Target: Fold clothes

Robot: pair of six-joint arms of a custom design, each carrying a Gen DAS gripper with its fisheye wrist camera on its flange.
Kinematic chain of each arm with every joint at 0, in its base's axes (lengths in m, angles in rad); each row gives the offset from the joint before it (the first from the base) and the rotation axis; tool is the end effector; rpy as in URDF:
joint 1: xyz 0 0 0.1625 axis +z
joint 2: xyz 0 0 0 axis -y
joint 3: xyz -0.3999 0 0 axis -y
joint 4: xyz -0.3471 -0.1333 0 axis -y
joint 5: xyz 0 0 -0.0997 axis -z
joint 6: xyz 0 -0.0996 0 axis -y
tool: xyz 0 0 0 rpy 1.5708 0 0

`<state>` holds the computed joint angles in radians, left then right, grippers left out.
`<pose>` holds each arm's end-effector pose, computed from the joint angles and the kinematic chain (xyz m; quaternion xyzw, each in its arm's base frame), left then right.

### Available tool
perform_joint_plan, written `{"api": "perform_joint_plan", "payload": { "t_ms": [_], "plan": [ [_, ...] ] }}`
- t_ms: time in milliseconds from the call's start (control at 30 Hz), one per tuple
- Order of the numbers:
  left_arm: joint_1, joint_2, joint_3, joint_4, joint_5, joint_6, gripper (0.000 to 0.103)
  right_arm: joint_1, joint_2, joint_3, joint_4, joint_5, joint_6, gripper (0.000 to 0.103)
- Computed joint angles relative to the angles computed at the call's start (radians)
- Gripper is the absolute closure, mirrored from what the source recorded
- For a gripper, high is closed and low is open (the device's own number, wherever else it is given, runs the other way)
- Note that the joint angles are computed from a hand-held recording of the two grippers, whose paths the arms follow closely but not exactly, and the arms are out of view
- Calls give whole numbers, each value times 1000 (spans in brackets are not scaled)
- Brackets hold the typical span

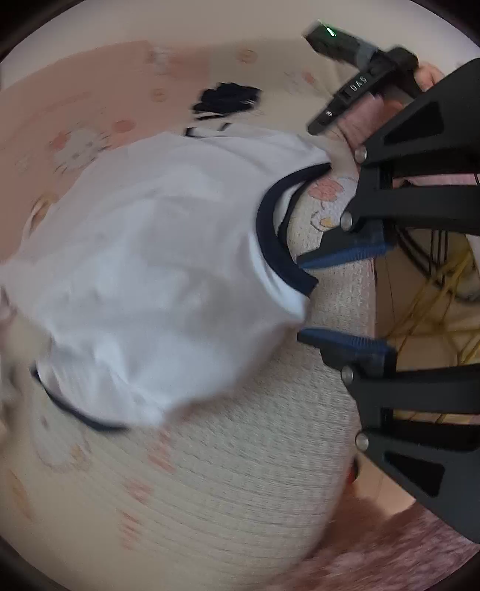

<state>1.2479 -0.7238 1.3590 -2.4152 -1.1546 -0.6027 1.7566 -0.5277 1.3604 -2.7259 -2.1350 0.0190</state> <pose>-0.0561 -0.7146 0.1530 -0.1571 0.9606 -0.1831 0.1382 0.2080 -0.6734 0.0589 0.0345 -0.9484 0.1814 0.2576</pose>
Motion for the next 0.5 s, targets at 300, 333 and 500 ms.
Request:
{"api": "perform_joint_plan", "payload": {
  "t_ms": [300,333,500],
  "plan": [
    [39,10,52,-176,-108,-27,62,-69,-1,-56,174,254,135,50],
    [36,9,50,-168,-95,-15,63,-59,15,-72,171,228,109,50],
    [17,-5,47,-118,-27,57,90,0,94,-124,106,-16,-74,85]
  ]
}}
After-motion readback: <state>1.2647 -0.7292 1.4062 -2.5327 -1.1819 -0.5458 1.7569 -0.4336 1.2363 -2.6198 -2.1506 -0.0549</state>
